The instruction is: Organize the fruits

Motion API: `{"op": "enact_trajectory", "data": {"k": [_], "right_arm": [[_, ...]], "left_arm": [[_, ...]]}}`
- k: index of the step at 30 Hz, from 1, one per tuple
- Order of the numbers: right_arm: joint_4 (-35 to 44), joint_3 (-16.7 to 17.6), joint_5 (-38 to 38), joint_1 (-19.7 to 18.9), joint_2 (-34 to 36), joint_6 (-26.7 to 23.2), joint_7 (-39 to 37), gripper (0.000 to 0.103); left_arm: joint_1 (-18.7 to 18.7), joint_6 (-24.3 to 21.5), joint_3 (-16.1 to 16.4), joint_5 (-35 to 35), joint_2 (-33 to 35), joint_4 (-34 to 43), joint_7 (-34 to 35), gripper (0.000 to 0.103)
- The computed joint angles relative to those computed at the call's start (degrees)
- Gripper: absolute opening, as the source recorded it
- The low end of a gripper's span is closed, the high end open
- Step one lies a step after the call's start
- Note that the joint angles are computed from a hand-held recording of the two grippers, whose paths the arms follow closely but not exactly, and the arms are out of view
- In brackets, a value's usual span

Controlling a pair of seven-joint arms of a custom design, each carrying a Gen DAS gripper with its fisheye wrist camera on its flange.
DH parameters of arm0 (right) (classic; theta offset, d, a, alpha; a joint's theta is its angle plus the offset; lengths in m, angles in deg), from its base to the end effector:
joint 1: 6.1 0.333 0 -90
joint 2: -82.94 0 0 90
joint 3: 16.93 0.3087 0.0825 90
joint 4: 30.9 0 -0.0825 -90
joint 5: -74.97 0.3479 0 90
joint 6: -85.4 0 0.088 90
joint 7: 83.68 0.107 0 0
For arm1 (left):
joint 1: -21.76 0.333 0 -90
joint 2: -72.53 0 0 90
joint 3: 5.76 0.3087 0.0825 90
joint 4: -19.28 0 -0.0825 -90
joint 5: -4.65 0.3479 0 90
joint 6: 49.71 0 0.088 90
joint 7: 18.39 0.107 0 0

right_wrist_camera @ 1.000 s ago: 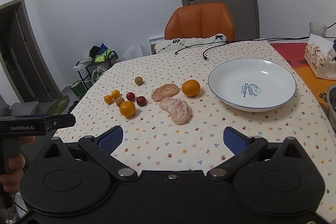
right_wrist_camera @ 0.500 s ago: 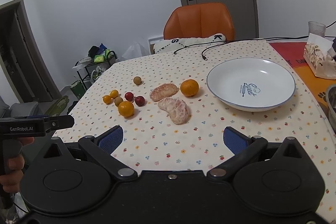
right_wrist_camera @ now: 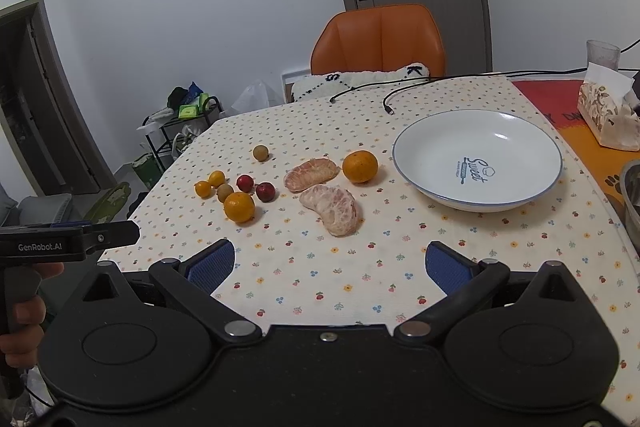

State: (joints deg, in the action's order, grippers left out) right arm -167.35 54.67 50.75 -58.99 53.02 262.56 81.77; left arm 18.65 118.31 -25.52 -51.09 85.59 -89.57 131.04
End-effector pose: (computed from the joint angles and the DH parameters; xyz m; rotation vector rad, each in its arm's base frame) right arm 0.4393 0.2442 0.4712 -1.2628 1.8686 -0.7885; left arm 0.5887 -0.1740 0.4703 -1.2814 2.1918 -1.1958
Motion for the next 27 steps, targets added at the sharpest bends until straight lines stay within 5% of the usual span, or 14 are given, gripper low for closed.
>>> {"op": "enact_trajectory", "data": {"k": [27], "right_arm": [[0.1,1.7,0.5,-2.0,0.0,0.7,-1.1,0.103]], "left_arm": [[-0.2,1.7,-1.0,-0.2,1.7,1.2,0.9,0.103]]}}
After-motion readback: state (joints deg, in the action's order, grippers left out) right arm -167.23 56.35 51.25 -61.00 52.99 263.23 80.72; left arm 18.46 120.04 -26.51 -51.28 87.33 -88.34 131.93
